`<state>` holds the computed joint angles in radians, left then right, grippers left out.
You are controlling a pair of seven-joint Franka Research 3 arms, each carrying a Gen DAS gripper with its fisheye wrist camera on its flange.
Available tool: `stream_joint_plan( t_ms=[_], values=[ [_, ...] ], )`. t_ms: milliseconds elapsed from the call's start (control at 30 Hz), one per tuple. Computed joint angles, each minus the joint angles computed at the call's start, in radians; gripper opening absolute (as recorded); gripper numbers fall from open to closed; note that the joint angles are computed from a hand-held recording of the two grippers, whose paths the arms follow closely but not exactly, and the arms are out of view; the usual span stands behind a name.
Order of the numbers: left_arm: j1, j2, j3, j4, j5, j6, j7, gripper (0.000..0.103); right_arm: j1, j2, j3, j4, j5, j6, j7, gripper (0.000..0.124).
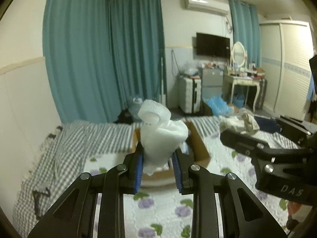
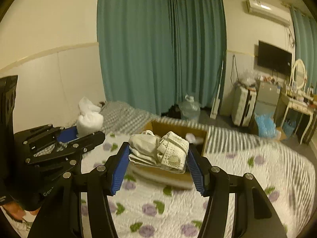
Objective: Organize soft objects
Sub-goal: 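Carry the foam wad and folded cloths into the box and release both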
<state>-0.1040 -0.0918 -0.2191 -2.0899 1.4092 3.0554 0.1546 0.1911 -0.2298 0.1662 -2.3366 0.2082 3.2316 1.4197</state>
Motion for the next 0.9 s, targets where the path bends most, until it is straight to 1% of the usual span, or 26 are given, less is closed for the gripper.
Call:
stream_joint_plan(
  t_ms=[33, 100, 133, 167, 267, 333, 467, 533, 567, 700, 767, 867, 900],
  values=[
    [0.0, 0.013, 0.0, 0.02, -0.007, -0.007, 0.014, 0.026, -0.008, 0.014, 0.004, 0.033, -0.011, -0.001, -0.003, 0.057],
    [-0.004, 0.036, 0.002, 0.056, -0.003, -0.027, 0.033, 0.026, 0.039, 0.035, -0.043, 0.083, 0.002, -0.012, -0.034, 0.057],
    [-0.007, 0.055, 0.003, 0.081, 0.005, -0.038, 0.038, 0.026, 0.083, 0.053, -0.087, 0.114, 0.024, -0.017, -0.065, 0.057],
    [-0.011, 0.08, 0.009, 0.11, -0.006, -0.041, 0.06, 0.026, 0.093, 0.077, -0.099, 0.151, 0.03, -0.023, -0.08, 0.057],
    [-0.03, 0.157, 0.028, 0.186, -0.069, -0.052, 0.135, 0.026, 0.066, 0.153, -0.088, 0.251, 0.018, -0.042, -0.078, 0.057],
    [-0.047, 0.222, 0.044, 0.243, -0.135, -0.057, 0.206, 0.026, 0.067, 0.21, -0.097, 0.321, 0.032, -0.062, -0.091, 0.057],
    [-0.077, 0.342, 0.07, 0.347, -0.252, -0.077, 0.334, 0.026, 0.047, 0.34, -0.094, 0.464, 0.124, -0.118, -0.167, 0.057],
    [-0.091, 0.389, 0.08, 0.386, -0.304, -0.09, 0.387, 0.026, 0.045, 0.413, -0.11, 0.535, 0.117, -0.151, -0.155, 0.057],
    [-0.092, 0.43, 0.08, 0.418, -0.341, -0.094, 0.431, 0.026, 0.043, 0.441, -0.115, 0.561, 0.114, -0.164, -0.148, 0.057],
    [-0.104, 0.531, 0.081, 0.499, -0.459, -0.128, 0.562, 0.026, 0.013, 0.559, -0.111, 0.666, 0.131, -0.227, -0.145, 0.057],
    [-0.104, 0.577, 0.073, 0.531, -0.523, -0.142, 0.628, 0.026, 0.011, 0.616, -0.119, 0.715, 0.124, -0.258, -0.133, 0.057],
    [-0.116, 0.636, 0.069, 0.581, -0.606, -0.172, 0.706, 0.026, 0.005, 0.685, -0.121, 0.77, 0.116, -0.296, -0.126, 0.057],
    [-0.125, 0.654, 0.077, 0.594, -0.623, -0.174, 0.72, 0.026, 0.008, 0.702, -0.127, 0.783, 0.11, -0.303, -0.119, 0.057]
  ],
)
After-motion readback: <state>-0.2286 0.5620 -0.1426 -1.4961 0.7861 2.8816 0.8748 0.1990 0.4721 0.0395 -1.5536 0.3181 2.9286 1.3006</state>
